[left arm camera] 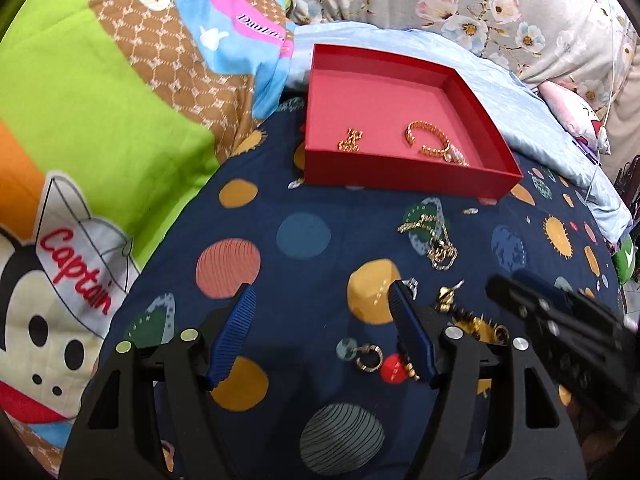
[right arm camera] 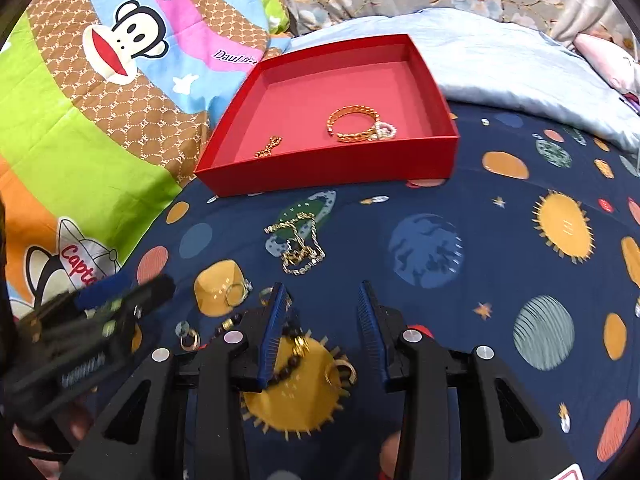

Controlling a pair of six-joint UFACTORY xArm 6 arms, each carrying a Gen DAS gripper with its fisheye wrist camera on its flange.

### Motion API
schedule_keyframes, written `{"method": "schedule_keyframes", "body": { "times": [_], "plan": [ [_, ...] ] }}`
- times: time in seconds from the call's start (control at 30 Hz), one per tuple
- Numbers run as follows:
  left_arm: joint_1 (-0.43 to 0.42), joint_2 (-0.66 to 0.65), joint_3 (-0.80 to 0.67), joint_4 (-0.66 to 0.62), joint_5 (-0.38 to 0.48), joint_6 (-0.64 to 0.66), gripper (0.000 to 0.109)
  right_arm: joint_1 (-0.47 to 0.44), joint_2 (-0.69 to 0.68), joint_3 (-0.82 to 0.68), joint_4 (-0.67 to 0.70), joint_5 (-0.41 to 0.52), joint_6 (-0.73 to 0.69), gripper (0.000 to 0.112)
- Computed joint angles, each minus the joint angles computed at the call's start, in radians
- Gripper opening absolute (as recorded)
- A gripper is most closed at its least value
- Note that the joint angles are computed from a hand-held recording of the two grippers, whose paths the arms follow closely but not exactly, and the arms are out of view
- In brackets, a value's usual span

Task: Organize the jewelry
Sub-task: 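Open both grippers in the tray and return to the jewelry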

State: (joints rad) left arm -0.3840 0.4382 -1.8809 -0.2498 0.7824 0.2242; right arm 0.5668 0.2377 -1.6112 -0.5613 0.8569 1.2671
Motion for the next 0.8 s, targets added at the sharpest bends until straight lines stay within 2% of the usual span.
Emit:
{"method": "schedule_keyframes", "body": {
  "times": [0.3, 0.43, 0.5, 0.6, 0.67, 0.8],
  "plan": [
    [0.019, -0.003, 0.020, -0.010, 0.017, 0.000, 0.067, -0.036, 0.139, -0.175, 0.057, 0.017, -0.118, 0.037],
    [0.027, -0.012, 0.036, -0.019, 0.015, 0.015, 0.067, -0.052, 0.177, -0.205, 0.105, 0.006, -0.152, 0.035],
    [0.030, -0.013, 0.038, -0.023, 0.019, 0.019, 0.067, -0.051, 0.177, -0.196, 0.083, 0.004, -0.136, 0.027],
    [0.034, -0.020, 0.051, -0.033, 0.022, 0.030, 0.067, -0.050, 0.170, -0.185, 0.075, 0.011, -0.134, 0.004],
    [0.033, -0.029, 0.068, -0.039, 0.018, 0.044, 0.067, -0.056, 0.149, -0.149, 0.083, -0.019, -0.125, 0.003],
    [0.027, -0.053, 0.105, -0.054, 0.004, 0.069, 0.066, -0.048, 0.109, -0.104, 0.034, 0.005, -0.085, 0.002]
  ]
}}
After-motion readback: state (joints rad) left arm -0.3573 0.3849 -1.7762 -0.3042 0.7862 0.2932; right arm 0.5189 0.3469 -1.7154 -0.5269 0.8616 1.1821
